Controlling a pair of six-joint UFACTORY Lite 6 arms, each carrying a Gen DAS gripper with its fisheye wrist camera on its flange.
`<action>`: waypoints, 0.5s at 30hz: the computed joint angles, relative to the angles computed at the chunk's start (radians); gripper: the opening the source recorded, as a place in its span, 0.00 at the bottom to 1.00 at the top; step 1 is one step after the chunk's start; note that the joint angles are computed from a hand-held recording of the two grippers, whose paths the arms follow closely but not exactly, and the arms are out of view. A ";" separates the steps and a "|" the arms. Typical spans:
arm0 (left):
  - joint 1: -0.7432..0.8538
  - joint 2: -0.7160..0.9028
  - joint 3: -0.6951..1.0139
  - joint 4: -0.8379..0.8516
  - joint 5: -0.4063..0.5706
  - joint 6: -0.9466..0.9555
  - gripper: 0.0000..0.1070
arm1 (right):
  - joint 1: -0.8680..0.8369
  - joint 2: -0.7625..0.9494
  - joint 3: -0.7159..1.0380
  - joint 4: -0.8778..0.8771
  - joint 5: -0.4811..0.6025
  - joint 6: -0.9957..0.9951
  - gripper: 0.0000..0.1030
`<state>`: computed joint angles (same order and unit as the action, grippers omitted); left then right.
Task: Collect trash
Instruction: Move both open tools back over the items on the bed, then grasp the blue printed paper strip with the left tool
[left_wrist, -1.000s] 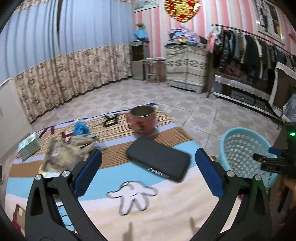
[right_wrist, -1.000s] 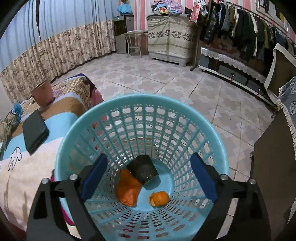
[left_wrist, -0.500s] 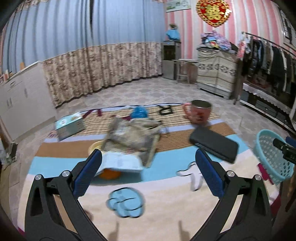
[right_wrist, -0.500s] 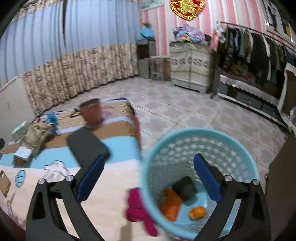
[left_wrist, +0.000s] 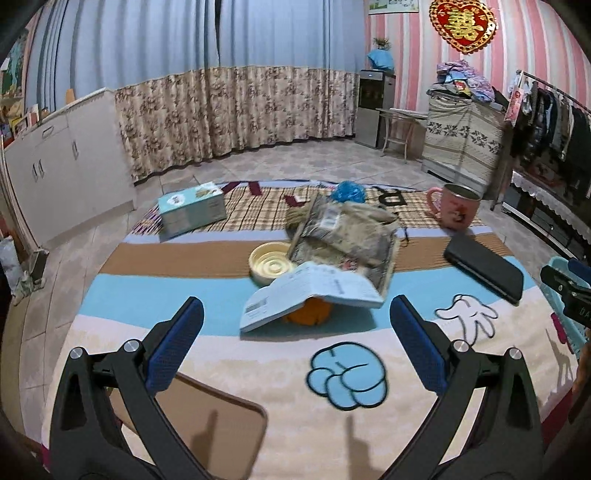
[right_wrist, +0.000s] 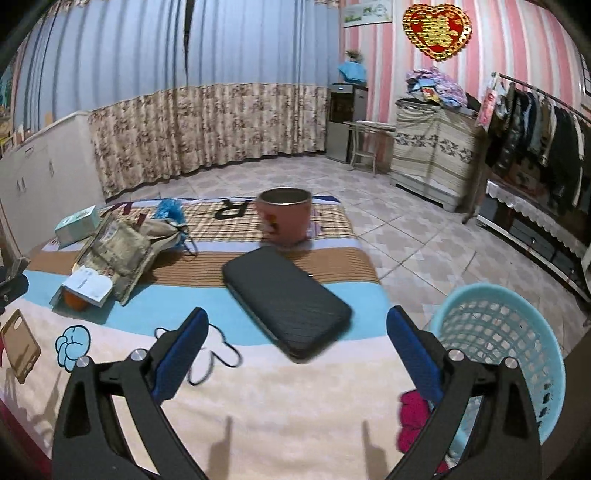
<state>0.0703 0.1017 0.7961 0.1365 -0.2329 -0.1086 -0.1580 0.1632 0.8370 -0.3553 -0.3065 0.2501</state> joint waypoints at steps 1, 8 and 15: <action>0.012 0.017 0.006 0.042 -0.006 -0.038 0.91 | 0.013 0.016 0.015 0.017 0.004 -0.011 0.92; 0.050 0.127 0.057 0.225 -0.034 -0.212 0.91 | 0.114 0.085 0.061 0.248 0.008 -0.191 0.92; 0.038 0.246 0.151 0.209 0.006 -0.167 0.91 | 0.150 0.156 0.076 0.359 -0.009 -0.313 0.92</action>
<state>0.1084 0.3475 0.9472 0.3460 -0.2271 -0.2752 -0.0082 0.3194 0.9127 0.0041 -0.3152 -0.0634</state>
